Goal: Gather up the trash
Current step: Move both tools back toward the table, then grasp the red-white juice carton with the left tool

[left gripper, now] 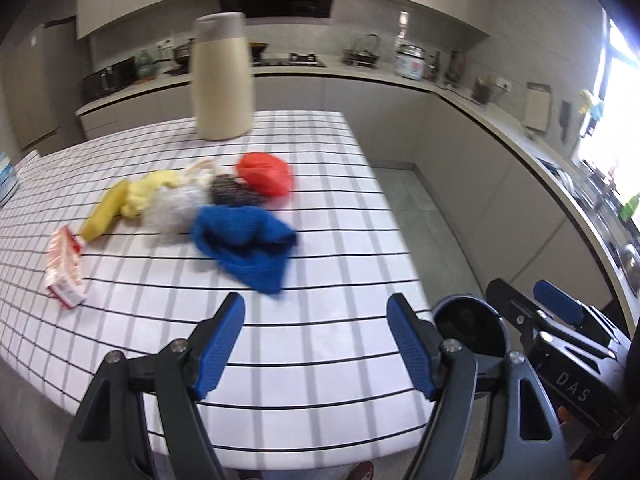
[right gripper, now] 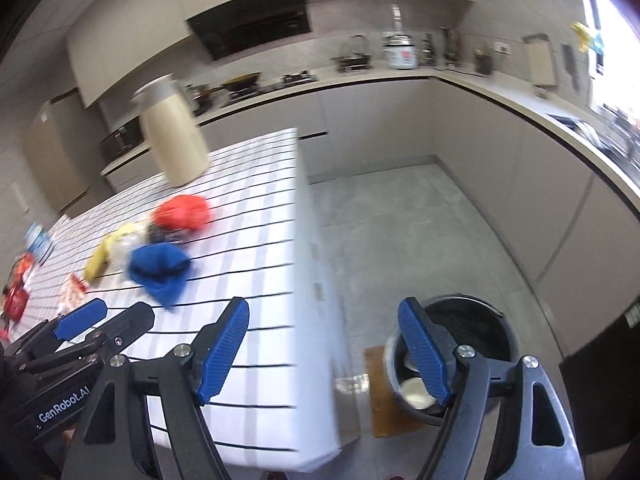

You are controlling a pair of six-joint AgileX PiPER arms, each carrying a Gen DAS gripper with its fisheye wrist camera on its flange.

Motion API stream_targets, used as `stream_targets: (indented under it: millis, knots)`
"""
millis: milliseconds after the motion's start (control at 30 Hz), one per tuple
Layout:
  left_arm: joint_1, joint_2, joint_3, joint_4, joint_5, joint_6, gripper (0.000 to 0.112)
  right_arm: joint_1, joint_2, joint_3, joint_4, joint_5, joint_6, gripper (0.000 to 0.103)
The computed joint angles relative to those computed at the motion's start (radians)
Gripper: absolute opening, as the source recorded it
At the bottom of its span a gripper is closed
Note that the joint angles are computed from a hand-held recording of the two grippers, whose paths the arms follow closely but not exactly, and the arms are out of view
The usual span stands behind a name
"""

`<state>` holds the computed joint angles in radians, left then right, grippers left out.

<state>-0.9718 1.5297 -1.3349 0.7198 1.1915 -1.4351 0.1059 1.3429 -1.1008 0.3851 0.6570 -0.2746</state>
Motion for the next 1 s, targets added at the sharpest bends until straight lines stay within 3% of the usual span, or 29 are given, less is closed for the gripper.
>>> stream_targets:
  millis: [200,500,667,1000]
  knots:
    - [0.093,-0.184,0.206,0.011,0.003,-0.015,0.075,0.268,0.058,-0.055,-0.185,-0.063,0.264,0.079]
    - [0.294,-0.397,0.418,-0.028,-0.056,0.069,0.075,0.521,0.206,-0.196,-0.410,-0.073,0.549,0.079]
    - [0.432,-0.486,0.471,-0.066,-0.092,0.202,0.075,0.623,0.288,-0.279,-0.510,-0.060,0.690,0.079]
    - [0.794,-0.561,0.523,-0.253,-0.274,0.599,0.075,0.744,0.394,-0.413,-0.680,-0.002,0.922,0.079]
